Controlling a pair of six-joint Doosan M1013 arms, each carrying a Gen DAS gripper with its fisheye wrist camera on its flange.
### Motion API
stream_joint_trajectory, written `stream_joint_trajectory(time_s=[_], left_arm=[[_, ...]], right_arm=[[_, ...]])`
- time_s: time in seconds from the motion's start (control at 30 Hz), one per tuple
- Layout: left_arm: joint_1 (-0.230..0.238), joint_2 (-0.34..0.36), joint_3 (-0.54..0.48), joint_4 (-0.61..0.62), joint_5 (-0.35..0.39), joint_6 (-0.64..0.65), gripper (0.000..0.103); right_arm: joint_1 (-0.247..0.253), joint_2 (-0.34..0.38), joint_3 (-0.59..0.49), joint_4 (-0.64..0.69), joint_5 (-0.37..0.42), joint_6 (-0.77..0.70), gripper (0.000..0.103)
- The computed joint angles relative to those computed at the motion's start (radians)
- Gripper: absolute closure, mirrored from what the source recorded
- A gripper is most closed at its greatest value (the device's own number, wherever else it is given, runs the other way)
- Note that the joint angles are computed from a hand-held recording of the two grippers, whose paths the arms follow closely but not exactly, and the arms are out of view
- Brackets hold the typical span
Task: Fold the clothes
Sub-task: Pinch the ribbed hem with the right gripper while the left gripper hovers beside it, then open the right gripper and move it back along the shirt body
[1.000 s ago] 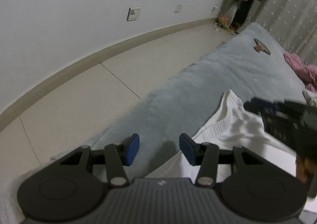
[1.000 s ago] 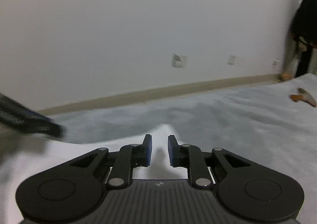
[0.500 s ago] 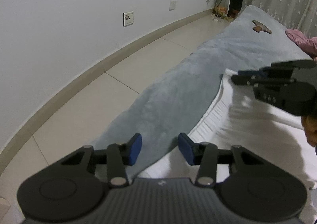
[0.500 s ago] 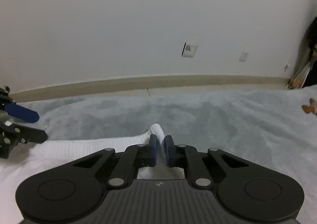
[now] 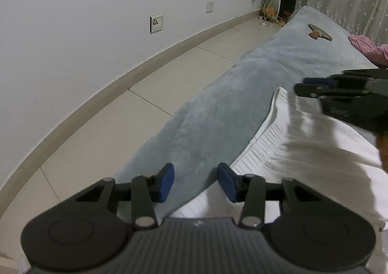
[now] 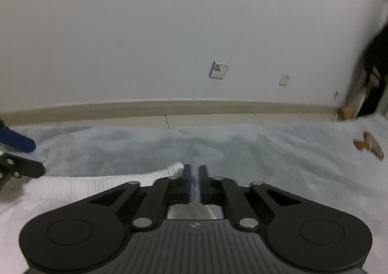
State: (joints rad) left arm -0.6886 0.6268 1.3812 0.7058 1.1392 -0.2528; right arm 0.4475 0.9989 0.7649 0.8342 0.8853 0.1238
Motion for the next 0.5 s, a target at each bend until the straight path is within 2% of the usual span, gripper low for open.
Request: stream_joint_trajectory(time_s=[0.03,0.07,0.3,0.4,0.5], left_arm=[[0.000,-0.001,0.001,0.001,0.000,-0.004,0.061],[0.000,-0.001,0.000,0.002,0.004,-0.005,0.061],[0.000,0.005,-0.010,0.002,0.028,0.000,0.062],[0.001,0.012,-0.019,0.000,0.036,0.020,0.062],[0.002,0.010,-0.016,0.001,0.033,0.021,0.062]], right_arm=[[-0.007,0.005,-0.015,0.001,0.011,0.017,0.073],[-0.014,0.010,-0.029,0.000,0.020,0.034,0.071],[-0.023,0.071,-0.143,-0.051,0.179,0.125,0.071],[-0.009,0.080,-0.145,-0.084,0.178,0.124,0.071],[0.004,0.069,-0.111,-0.096,0.135,0.058,0.099]])
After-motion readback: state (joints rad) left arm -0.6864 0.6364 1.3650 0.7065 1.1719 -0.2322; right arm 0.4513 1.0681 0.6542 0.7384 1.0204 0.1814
